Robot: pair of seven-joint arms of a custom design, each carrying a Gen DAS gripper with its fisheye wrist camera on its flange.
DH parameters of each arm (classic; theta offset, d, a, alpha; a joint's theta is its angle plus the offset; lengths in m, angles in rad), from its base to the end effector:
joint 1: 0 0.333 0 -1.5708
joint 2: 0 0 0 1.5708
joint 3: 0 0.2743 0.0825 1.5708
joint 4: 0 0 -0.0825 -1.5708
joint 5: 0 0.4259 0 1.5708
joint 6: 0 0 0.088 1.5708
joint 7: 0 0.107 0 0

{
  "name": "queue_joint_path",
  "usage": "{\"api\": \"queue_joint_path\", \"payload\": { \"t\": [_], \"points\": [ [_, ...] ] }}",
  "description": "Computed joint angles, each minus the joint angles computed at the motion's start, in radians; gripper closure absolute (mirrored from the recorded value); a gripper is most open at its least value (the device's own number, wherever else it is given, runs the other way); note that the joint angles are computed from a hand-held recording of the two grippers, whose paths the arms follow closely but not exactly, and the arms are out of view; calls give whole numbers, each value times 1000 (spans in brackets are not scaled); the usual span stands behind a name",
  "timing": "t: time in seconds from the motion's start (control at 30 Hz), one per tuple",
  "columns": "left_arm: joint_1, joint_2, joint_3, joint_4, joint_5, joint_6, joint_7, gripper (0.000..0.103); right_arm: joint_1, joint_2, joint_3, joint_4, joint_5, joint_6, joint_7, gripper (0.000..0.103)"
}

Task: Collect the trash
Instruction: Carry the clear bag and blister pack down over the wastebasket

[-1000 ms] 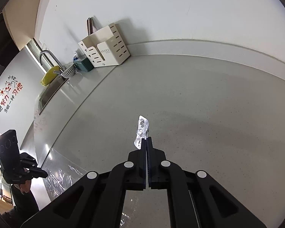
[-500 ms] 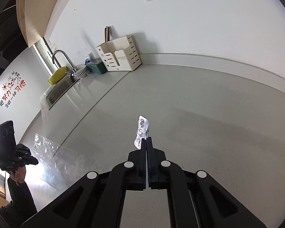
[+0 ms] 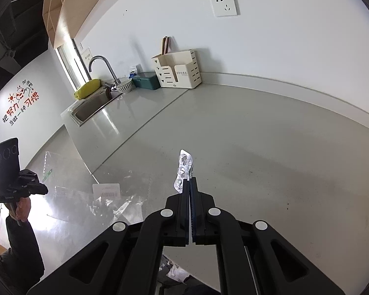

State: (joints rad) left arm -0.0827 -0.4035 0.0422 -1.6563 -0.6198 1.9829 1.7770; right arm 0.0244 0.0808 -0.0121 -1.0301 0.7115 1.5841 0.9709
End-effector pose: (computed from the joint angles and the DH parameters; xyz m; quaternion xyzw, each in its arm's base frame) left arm 0.4787 -0.0495 0.8196 -0.5577 0.6901 -0.4577 0.0569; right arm 0.5642 0.0766 0.8305 -0.8444 0.3518 -0.0335 0.4027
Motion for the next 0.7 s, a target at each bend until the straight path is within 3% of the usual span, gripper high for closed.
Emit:
{"api": "queue_joint_path", "payload": {
  "t": [0.27,0.33,0.7],
  "points": [
    [-23,-256,-27,-220,69,4,-93,102,53,-308,-56,-356,6,-21,-115,97],
    [-32,-300,-33,-231,94,-41,-161,102,79,-362,-77,-414,7,-35,-130,97],
    [-88,-486,-44,-392,179,-81,-316,102,171,-647,-140,-756,-43,-82,-210,97]
  ]
}}
